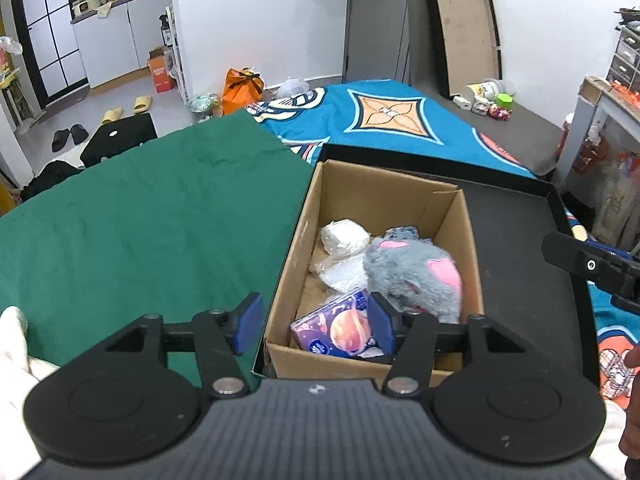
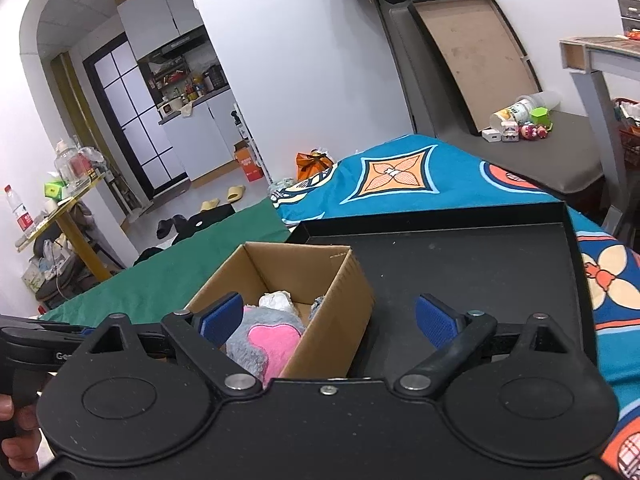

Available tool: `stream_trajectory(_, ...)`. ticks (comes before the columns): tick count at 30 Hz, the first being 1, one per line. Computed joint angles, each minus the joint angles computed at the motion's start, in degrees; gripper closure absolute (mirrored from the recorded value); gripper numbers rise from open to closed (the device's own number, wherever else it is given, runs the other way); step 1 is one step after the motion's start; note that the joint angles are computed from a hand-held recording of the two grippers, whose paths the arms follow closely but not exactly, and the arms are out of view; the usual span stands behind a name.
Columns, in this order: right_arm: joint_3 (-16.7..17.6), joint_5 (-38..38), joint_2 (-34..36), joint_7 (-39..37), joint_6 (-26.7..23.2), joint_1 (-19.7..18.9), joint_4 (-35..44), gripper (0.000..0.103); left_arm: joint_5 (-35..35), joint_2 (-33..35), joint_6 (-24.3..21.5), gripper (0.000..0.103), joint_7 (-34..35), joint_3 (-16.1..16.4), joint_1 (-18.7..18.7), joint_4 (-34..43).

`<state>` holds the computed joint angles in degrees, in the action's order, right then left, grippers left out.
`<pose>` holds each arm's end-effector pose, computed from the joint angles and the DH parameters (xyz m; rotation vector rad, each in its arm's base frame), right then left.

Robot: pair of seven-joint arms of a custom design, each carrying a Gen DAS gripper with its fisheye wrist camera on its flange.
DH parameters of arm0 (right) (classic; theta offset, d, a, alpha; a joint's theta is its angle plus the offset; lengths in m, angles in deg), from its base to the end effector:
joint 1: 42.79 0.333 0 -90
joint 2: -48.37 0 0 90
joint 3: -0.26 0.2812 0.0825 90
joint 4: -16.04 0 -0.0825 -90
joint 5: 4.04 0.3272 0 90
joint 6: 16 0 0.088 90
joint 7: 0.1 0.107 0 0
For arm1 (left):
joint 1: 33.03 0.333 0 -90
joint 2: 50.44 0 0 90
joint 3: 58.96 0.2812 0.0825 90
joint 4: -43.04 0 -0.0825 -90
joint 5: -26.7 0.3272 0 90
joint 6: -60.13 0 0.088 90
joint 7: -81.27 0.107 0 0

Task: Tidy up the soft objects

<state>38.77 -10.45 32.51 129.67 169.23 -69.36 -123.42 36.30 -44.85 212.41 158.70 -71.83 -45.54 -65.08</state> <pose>0.4514 0.1287 0.5085 -1.3041 1.7539 -0.6346 0.5214 -0.2474 0.5211 -1.5322 2.1579 -0.7718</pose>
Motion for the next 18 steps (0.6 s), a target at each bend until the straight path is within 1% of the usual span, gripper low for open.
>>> stream_trajectory(1,-1.47,0.50,-0.73,-0.22,-0.32,1.51,-0.50,0.004,-0.71,-0.39,-0.14,0.041,0.43,-0.13,0.08,-0.07)
stream_trajectory(3,-5.87,1.79,-2.22,-1.29,-1.32,6.05,-1.60,0.000,-2.35,-1.69,-0.16,0.036,1.35,-0.39,0.14,-0.65)
stream_trajectory(6,-10.79,3.15,-4.90,-2.57,-3.26,11.12,-3.22,0.000,-4.71,-3.67,0.22,0.030,3.09,-0.55,-0.03,-1.80)
stream_trajectory(9,-13.81,4.23,-7.70,-2.72,-4.78,13.91,-4.72,0.000,-7.43,-5.59,0.55,0.027,5.55,-0.49,-0.37,-3.00)
stream_trajectory(12,-15.97,4.72,-10.64,-3.24,-7.40,16.01,-5.81,0.000,-10.00,-7.79,1.41,0.024,7.58,-0.16,-0.88,-4.83)
stream_trajectory(15,-16.67,4.55,-13.33,-2.79,-9.89,16.86,-6.40,0.000,-12.16,-10.04,1.31,0.022,8.53,0.41,-1.45,-6.54)
stream_trajectory(18,-19.02,5.55,-15.79,-2.97,-11.67,19.64,-7.46,0.000,-13.99,-11.94,0.94,0.021,9.70,1.09,-2.08,-7.61)
